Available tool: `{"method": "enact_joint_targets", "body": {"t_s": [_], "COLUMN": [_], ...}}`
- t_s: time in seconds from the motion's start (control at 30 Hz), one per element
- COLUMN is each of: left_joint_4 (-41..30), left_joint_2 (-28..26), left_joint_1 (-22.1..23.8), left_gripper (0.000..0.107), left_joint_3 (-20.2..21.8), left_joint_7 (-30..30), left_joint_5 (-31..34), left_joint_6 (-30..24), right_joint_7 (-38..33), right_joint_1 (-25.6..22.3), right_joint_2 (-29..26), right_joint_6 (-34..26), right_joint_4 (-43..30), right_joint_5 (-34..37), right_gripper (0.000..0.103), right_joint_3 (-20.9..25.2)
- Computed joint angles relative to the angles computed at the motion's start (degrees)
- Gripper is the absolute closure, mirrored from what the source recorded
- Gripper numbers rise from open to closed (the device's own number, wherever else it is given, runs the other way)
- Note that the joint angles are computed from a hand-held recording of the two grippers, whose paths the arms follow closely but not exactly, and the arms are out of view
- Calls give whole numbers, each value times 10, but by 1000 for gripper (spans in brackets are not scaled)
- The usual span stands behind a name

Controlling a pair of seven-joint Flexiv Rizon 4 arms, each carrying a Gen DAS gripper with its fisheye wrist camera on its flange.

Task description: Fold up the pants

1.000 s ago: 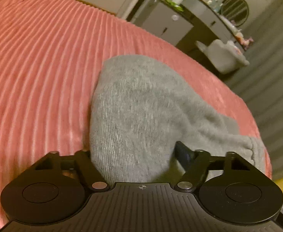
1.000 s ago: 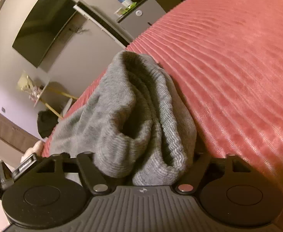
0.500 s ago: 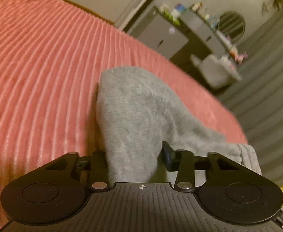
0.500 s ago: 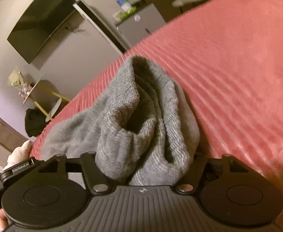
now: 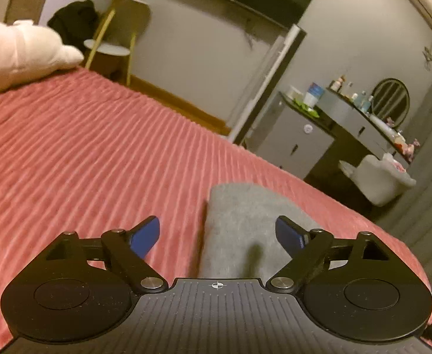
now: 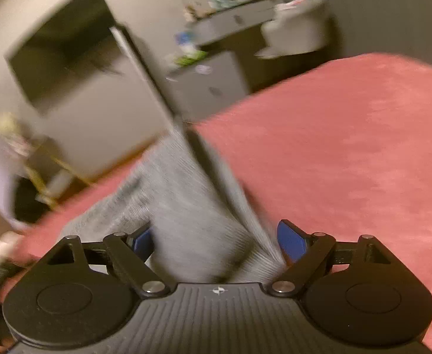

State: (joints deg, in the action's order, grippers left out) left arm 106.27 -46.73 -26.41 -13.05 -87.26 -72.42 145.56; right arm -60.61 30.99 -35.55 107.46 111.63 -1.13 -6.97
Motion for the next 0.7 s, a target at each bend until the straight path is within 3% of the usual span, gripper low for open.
{"method": "enact_joint_targets", "body": {"t_s": [0.07, 0.13, 0.2, 0.27, 0.37, 0.43, 0.5, 0.57, 0.6, 0.63, 0.7], "left_joint_4": [9, 31, 41, 40, 56, 65, 49, 17, 19, 35, 64], "left_joint_2": [2, 8, 11, 7, 2, 0, -3, -15, -14, -11, 5], "left_joint_1": [-1, 4, 9, -1, -16, -39, -75, -97, -102, -94, -88], "left_gripper": [11, 11, 11, 11, 11, 11, 12, 15, 15, 17, 22], "left_joint_3": [4, 7, 14, 21, 30, 37, 38, 17, 13, -1, -23], "left_joint_7": [-22, -50, -73, -80, -105, -90, -12, 88, 98, 70, 25], "left_joint_5": [32, 88, 142, 160, 183, 151, 50, -72, -98, -93, -114], "left_joint_6": [2, -14, -36, -48, -41, -40, -47, -25, -22, -7, 11], "right_joint_7": [82, 144, 81, 14, 43, 62, 64, 32, 13, -12, -30], "right_joint_1": [22, -13, -55, -114, -191, -210, -191, -166, -150, -127, -128], "right_joint_2": [4, 14, 23, 23, 4, -14, -22, -31, -30, -26, -13], "right_joint_6": [54, 85, 94, 103, 148, 155, 133, 116, 110, 118, 104], "right_joint_4": [45, 67, 64, 44, 51, 45, 44, 45, 49, 57, 62], "right_joint_5": [-84, -156, -87, -33, -123, -171, -181, -188, -184, -168, -154], "right_gripper": [17, 17, 20, 41, 50, 50, 56, 76, 79, 81, 81], "right_joint_3": [-47, -33, 42, 132, 201, 214, 192, 162, 146, 126, 134]}}
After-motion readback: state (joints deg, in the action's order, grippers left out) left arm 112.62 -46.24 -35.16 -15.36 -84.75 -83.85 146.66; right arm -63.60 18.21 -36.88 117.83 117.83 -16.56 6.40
